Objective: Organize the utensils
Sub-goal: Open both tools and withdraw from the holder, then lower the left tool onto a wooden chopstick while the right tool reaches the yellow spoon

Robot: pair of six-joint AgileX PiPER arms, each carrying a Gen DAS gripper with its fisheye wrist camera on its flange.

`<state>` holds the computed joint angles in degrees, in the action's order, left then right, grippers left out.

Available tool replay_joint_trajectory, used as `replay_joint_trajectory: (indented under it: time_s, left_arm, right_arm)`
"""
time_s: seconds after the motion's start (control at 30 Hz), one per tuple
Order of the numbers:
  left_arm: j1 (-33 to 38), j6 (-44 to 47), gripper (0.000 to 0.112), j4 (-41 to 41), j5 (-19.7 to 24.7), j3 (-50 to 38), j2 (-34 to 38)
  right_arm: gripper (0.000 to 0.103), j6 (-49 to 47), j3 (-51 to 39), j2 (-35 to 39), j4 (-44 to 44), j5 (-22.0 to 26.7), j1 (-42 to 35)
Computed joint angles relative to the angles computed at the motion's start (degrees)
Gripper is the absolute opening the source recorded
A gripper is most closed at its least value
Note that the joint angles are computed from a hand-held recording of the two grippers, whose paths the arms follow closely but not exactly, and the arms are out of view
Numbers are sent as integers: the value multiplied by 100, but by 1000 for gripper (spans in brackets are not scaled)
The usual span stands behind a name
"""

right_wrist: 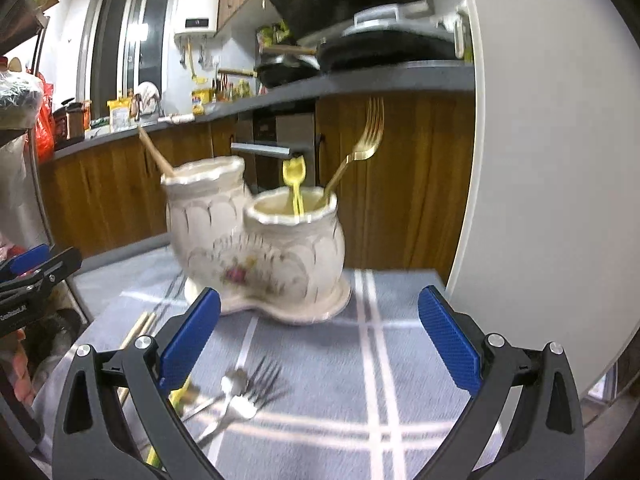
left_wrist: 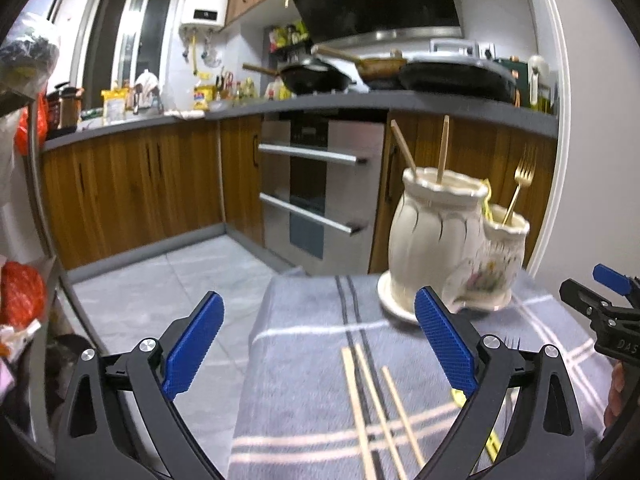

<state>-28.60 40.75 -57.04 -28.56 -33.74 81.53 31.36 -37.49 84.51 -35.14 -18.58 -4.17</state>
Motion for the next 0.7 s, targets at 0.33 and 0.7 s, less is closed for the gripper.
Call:
replay_joint_trajectory:
  time_s: [0.33, 0.7]
  left_arm:
    - [132, 2757, 93, -2547, 663, -219, 267]
    - [-2, 4733, 65, -4172, 979, -247, 491]
  right_arm:
    - [98, 1243, 98, -31, -1217, 224, -96]
    - [98, 1047, 30, 19, -1155, 443, 128]
